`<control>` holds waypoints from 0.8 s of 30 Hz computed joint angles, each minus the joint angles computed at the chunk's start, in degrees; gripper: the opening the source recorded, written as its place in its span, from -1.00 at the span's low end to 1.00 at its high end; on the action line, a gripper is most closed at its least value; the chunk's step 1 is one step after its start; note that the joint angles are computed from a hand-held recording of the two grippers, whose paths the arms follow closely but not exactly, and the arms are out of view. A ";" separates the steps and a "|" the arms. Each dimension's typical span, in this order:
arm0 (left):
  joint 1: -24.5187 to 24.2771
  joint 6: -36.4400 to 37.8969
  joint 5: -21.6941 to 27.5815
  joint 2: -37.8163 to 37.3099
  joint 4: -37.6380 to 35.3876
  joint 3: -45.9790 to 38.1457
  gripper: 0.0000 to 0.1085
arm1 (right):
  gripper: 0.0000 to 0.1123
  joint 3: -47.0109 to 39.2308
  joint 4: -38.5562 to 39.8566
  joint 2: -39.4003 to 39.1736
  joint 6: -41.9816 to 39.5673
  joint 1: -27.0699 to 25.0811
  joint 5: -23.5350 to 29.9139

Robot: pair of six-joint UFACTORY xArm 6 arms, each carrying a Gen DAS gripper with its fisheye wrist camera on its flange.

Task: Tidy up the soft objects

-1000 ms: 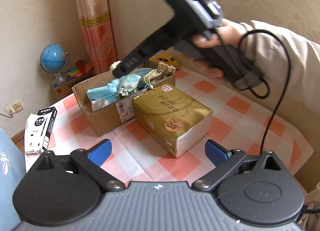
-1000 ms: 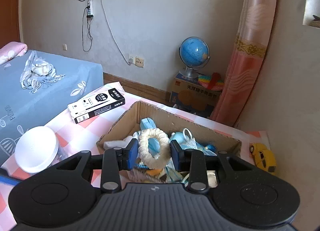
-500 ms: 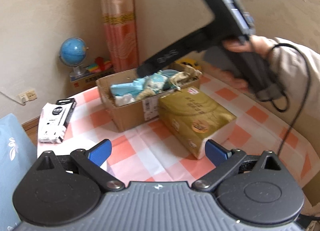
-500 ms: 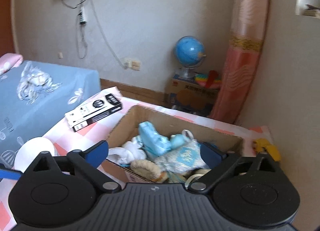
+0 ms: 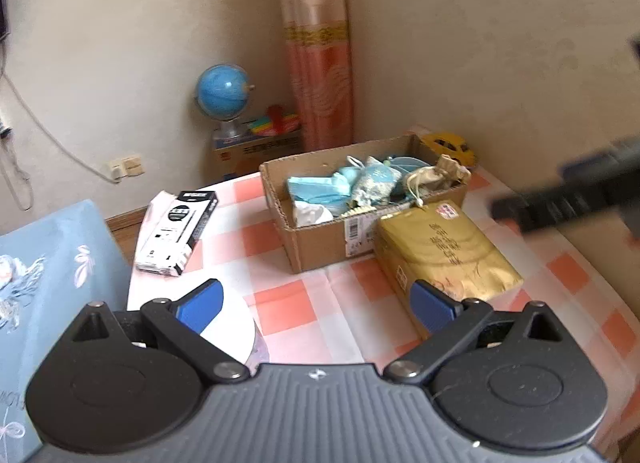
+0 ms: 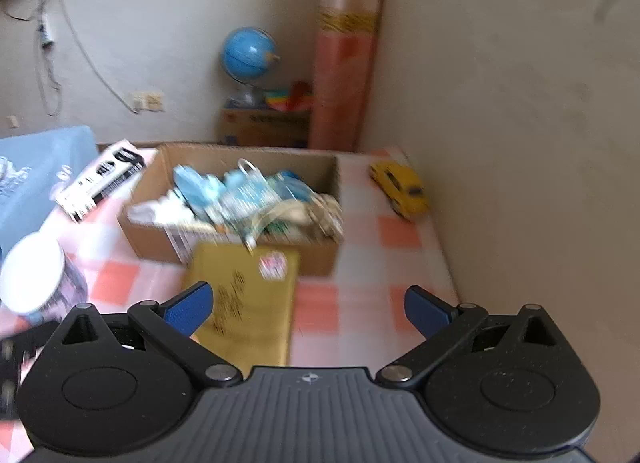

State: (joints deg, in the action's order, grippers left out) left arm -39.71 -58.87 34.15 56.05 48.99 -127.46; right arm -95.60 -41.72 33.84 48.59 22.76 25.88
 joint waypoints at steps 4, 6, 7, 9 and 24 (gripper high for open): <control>-1.00 0.32 4.16 2.13 -2.40 -5.12 0.84 | 0.83 6.95 -5.06 -5.26 8.02 0.94 1.03; -1.33 1.13 5.58 3.10 -4.38 -7.23 0.84 | 0.83 9.44 -6.19 -7.19 10.29 1.01 0.65; -1.52 1.32 6.31 3.51 -5.06 -8.21 0.84 | 0.83 10.25 -6.89 -7.91 11.25 1.06 0.66; -1.72 0.98 6.46 3.47 -5.55 -8.39 0.84 | 0.83 11.06 -8.09 -8.73 12.85 1.21 0.69; -3.14 1.36 10.06 5.12 -6.98 -12.34 0.85 | 0.83 13.48 -9.70 -11.01 14.98 1.35 -0.99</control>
